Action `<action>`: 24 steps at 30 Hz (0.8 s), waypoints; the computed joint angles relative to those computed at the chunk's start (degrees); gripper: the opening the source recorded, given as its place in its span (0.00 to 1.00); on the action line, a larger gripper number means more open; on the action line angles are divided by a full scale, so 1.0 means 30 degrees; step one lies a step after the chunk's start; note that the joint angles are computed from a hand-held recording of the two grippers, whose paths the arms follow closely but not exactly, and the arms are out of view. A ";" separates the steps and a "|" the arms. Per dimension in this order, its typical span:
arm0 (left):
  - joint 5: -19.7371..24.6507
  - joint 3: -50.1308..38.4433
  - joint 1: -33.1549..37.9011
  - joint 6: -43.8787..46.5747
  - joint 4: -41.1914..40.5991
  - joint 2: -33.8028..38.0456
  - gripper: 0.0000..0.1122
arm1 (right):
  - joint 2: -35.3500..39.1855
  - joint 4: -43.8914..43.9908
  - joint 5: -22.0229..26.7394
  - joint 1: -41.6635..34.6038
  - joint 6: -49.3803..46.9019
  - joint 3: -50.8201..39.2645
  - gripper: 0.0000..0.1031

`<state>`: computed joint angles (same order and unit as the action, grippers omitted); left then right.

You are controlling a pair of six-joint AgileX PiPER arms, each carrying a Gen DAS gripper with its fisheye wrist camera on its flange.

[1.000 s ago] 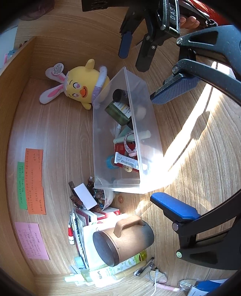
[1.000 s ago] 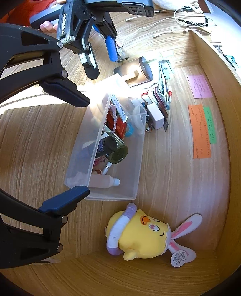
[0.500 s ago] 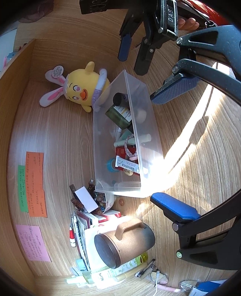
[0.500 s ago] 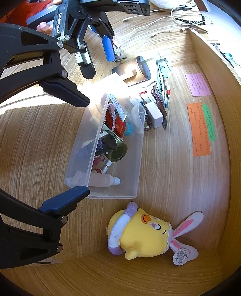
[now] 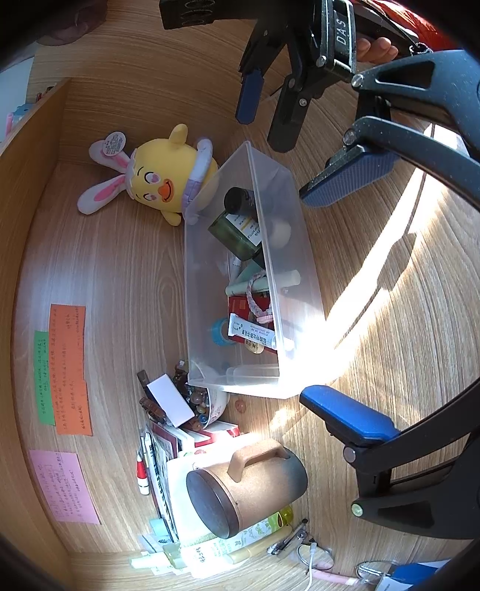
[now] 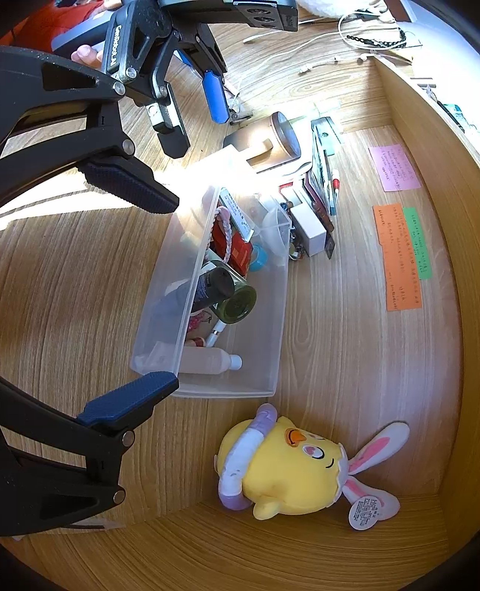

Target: Organize objects

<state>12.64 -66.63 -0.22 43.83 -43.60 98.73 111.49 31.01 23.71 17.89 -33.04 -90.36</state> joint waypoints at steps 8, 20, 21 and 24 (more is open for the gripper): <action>0.0002 -0.0026 -0.0068 0.0082 -0.0049 -0.0015 0.88 | -0.0073 -0.0024 -0.0072 0.0040 0.0106 0.0148 0.83; 0.0071 -0.0147 -0.0072 -0.0267 0.0263 0.0009 0.88 | -0.0133 -0.0001 -0.0118 0.0032 0.0241 0.0302 0.83; 0.0095 -0.0160 -0.0067 -0.0286 0.0279 0.0013 0.88 | -0.0145 0.0015 -0.0122 0.0035 0.0241 0.0323 0.83; 0.0050 -0.0167 -0.0075 -0.0355 0.0347 0.0012 0.88 | -0.0143 0.0019 -0.0087 0.0028 0.0269 0.0318 0.83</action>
<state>12.79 -67.14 -0.45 42.76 -42.56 98.77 111.06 31.06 23.45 17.98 -32.23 -89.41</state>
